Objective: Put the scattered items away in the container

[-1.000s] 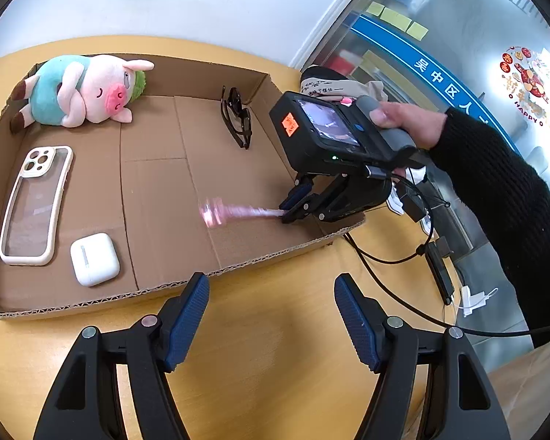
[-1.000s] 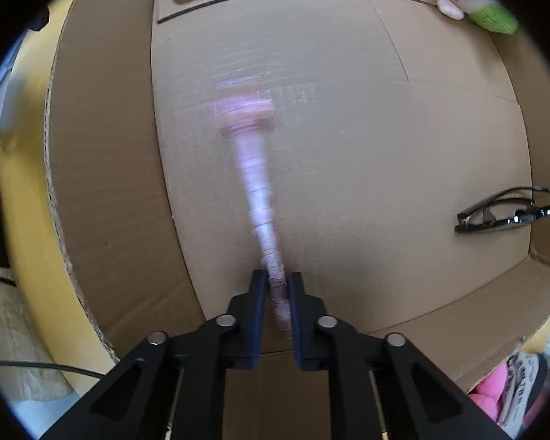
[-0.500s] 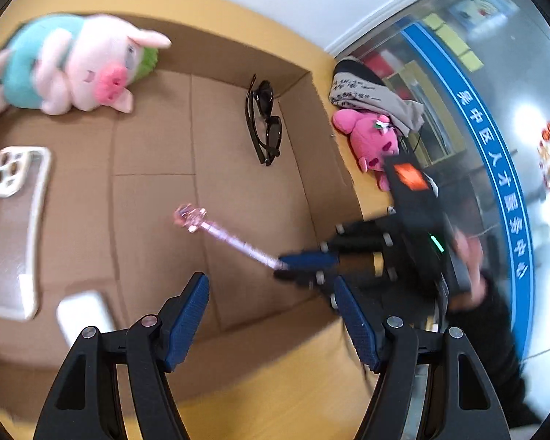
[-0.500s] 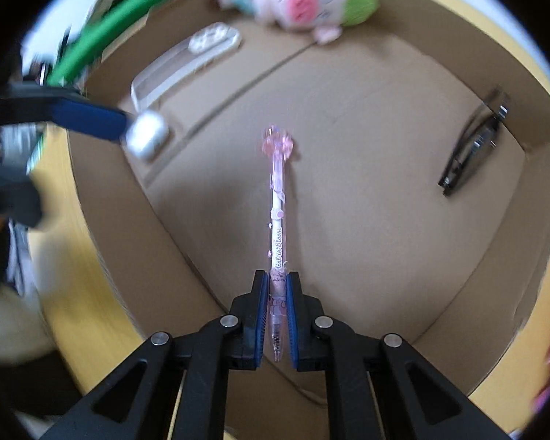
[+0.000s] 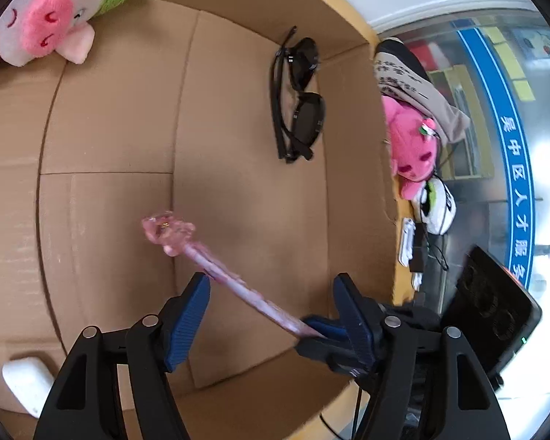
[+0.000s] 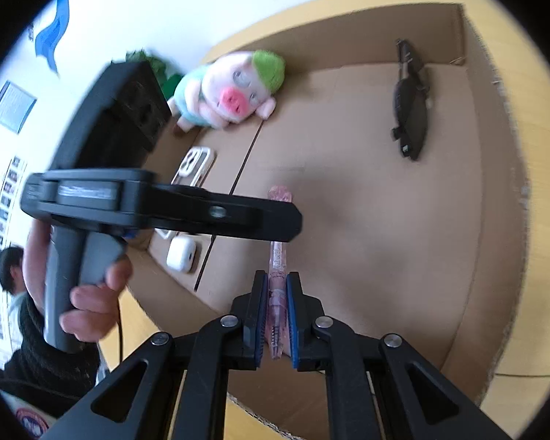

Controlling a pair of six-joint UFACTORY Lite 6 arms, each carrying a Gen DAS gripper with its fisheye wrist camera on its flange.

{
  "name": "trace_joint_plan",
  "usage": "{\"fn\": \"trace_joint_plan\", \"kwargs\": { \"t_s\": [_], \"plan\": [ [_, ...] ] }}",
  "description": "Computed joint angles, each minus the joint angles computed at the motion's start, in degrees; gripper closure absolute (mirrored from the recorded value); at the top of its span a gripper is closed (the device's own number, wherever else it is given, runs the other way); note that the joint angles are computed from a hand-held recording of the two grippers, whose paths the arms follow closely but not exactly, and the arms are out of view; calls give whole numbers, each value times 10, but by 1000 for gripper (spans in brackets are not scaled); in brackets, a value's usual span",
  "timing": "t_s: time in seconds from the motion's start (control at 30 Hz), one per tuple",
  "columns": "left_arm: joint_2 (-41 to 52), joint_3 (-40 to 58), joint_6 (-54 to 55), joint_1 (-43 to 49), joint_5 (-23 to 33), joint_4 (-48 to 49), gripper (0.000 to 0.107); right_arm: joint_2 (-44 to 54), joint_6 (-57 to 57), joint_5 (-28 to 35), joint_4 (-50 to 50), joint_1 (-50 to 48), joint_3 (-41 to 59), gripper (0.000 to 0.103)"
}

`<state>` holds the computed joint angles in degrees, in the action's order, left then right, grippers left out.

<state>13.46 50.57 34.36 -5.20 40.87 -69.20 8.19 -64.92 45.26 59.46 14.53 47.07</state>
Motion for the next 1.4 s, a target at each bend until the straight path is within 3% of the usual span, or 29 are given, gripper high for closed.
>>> {"fn": "trace_joint_plan", "kwargs": {
  "t_s": [0.2,0.3,0.5,0.7,0.87,1.27,1.4],
  "plan": [
    [46,27,-6,-11,-4,-6,74,-10,-42,30,50,-19,-24,94],
    [43,29,-11,-11,-13,-10,90,-15,-48,7,67,1,-40,94],
    [36,58,-49,-16,-24,29,93,-40,-51,0,68,-2,-72,94],
    [45,135,-148,-40,-33,149,95,-44,-11,-31,65,36,-52,93],
    [80,231,-211,-35,-4,235,95,-34,38,-43,51,54,-4,93],
    [294,540,-268,0,82,338,96,182,201,-43,-35,68,262,94],
    [364,594,-270,5,90,347,96,253,236,-53,-63,75,314,94]
  ]
}}
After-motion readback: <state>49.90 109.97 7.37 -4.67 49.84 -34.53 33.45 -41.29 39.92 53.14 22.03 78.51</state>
